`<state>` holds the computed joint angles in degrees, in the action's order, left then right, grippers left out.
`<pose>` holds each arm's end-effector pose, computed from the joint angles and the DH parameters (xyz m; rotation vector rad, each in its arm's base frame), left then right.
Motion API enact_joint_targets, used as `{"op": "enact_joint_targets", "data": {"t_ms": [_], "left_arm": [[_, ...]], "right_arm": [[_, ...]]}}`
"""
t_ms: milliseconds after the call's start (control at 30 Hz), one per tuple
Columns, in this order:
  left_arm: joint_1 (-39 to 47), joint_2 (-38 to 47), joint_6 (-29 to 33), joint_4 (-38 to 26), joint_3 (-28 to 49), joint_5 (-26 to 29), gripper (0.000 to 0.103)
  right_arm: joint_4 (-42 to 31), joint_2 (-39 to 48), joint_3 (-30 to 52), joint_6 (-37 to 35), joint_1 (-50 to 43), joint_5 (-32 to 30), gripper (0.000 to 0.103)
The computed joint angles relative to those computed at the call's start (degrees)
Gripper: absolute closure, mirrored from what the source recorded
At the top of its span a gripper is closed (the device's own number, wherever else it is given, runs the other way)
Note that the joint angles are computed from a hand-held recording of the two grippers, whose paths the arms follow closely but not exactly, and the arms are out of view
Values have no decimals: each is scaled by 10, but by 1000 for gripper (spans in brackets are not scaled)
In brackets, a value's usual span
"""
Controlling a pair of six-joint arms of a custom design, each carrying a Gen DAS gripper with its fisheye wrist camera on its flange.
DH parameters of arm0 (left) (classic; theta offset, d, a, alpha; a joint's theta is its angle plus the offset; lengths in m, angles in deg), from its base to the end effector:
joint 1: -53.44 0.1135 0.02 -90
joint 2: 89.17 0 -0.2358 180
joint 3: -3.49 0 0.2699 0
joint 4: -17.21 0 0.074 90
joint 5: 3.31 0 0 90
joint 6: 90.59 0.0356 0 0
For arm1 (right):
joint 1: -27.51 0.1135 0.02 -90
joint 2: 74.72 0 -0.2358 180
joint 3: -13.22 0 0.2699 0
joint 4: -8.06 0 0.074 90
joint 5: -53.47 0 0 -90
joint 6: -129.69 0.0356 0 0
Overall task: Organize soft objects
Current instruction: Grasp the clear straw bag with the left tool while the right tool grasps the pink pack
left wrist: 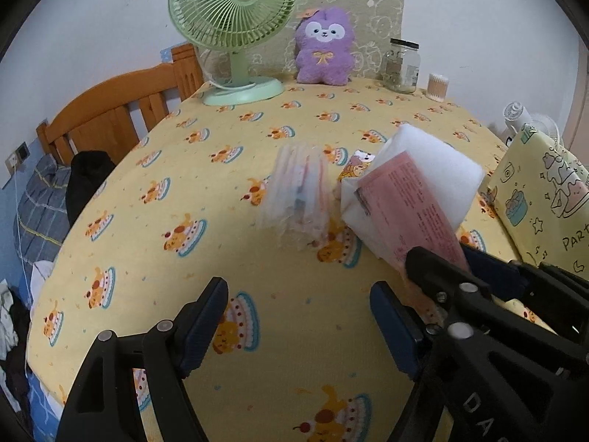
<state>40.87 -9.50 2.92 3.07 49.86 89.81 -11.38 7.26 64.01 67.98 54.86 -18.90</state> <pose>0.2703 -0.0623 0.1166 0.3611 2.3745 -0.1391 0.2594 0.1220 0.1238 0.1526 2.3954 0.0714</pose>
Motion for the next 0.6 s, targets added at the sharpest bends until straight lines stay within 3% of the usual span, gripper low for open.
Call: {"op": "enact_joint_targets", "data": {"t_ms": [100, 600], "left_arm": [[-6, -11, -2, 7, -1, -7, 22], [-10, 80, 17, 36, 85, -14, 22]], "right_arm": [[0, -23, -8, -2, 2, 12, 90], [23, 15, 37, -28, -34, 8, 91]]}}
